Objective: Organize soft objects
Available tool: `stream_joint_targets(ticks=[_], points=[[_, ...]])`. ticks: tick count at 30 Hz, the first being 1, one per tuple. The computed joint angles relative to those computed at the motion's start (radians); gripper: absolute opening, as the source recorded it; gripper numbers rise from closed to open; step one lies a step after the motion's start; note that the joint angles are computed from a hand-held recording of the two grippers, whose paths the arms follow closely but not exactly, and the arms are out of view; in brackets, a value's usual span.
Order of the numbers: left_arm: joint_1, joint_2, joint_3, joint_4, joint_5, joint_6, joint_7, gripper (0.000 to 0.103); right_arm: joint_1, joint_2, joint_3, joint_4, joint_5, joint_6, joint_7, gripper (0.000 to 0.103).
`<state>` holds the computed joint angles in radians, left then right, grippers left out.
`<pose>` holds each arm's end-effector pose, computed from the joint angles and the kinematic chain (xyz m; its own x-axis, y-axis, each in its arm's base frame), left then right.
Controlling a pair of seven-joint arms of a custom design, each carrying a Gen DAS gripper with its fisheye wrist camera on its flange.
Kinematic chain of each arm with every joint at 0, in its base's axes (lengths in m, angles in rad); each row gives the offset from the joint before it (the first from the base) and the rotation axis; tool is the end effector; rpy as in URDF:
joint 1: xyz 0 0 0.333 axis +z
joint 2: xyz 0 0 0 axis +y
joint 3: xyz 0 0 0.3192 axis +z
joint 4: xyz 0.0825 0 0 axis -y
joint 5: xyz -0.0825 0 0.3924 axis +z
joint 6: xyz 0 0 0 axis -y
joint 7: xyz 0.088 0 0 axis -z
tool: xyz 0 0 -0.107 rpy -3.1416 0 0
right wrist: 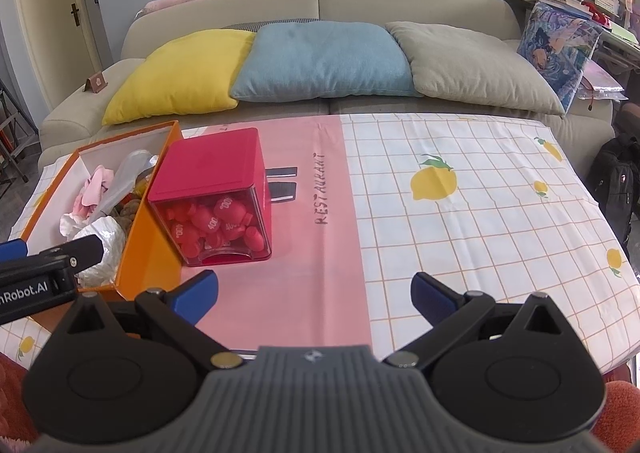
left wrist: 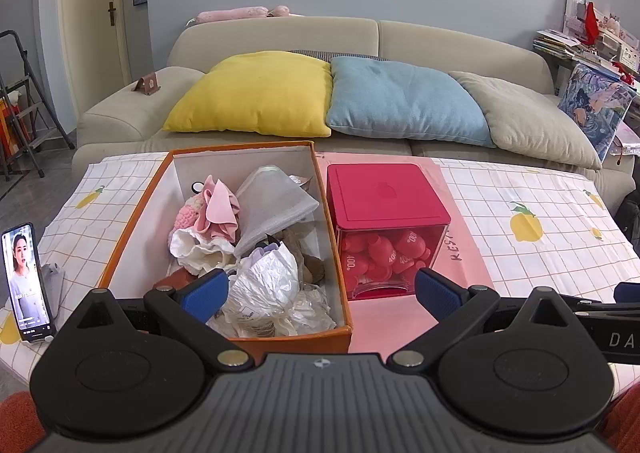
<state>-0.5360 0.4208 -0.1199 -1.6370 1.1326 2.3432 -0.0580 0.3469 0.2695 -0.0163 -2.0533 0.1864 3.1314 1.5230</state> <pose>0.5774 -0.4128 0.4109 0.2699 -0.9629 0.0048 -0.6007 -0.1723 -0.7807 0.6147 0.1946 0.3997 0.2333 -0.9676 -0.0969 -0.6907 -0.0947 -0.7169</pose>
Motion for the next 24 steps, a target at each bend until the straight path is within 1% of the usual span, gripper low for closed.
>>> stream_joint_targets(ticks=[15, 24], points=[[-0.001, 0.001, 0.0, 0.002, -0.003, -0.008, 0.006, 0.103, 0.011, 0.002, -0.009, 0.001, -0.009, -0.006, 0.008, 0.1], [0.0, 0.004, 0.0, 0.007, 0.001, 0.004, 0.022, 0.103, 0.004, 0.006, 0.001, 0.005, -0.006, -0.007, 0.002, 0.1]])
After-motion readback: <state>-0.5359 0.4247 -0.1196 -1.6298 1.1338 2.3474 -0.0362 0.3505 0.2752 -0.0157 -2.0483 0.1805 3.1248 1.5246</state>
